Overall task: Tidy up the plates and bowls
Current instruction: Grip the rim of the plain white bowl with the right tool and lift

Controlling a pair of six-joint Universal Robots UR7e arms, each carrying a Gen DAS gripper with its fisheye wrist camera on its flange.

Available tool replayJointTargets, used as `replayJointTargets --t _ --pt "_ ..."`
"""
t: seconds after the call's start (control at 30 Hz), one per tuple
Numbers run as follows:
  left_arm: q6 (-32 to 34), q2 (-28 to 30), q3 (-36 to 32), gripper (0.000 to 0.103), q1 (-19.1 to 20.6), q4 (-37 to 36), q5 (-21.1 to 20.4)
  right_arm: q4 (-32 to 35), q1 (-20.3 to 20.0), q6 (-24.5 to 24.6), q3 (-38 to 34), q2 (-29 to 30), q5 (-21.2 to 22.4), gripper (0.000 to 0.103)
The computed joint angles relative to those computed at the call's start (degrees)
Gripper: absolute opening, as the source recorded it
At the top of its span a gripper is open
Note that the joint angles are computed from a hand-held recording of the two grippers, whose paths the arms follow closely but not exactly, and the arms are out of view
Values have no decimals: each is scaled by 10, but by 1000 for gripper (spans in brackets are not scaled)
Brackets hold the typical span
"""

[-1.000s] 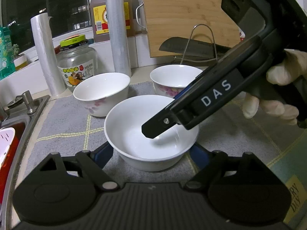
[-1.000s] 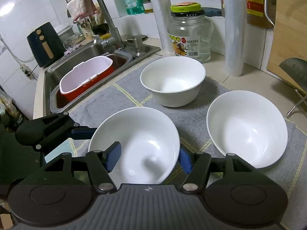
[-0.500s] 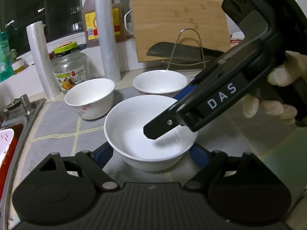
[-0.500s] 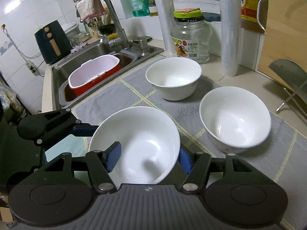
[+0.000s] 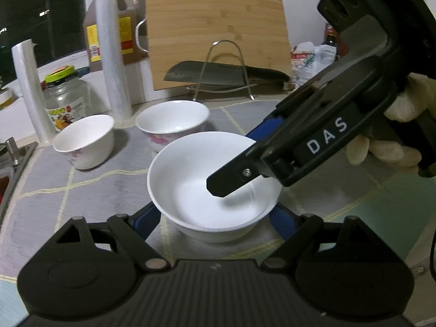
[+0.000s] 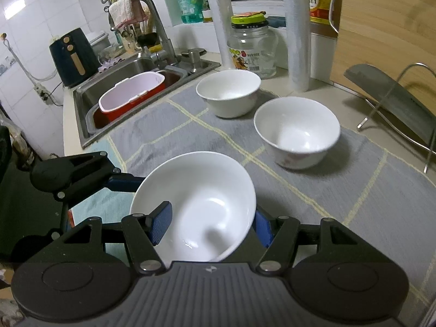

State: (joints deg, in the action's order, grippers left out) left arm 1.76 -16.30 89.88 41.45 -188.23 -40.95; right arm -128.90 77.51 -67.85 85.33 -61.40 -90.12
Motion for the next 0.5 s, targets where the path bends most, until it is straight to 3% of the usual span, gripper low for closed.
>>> replayJointTargets --t 0.5 --pt "-34 18 -14 86 -10 34 -38 11 -25 -5 8 -25 -24 69"
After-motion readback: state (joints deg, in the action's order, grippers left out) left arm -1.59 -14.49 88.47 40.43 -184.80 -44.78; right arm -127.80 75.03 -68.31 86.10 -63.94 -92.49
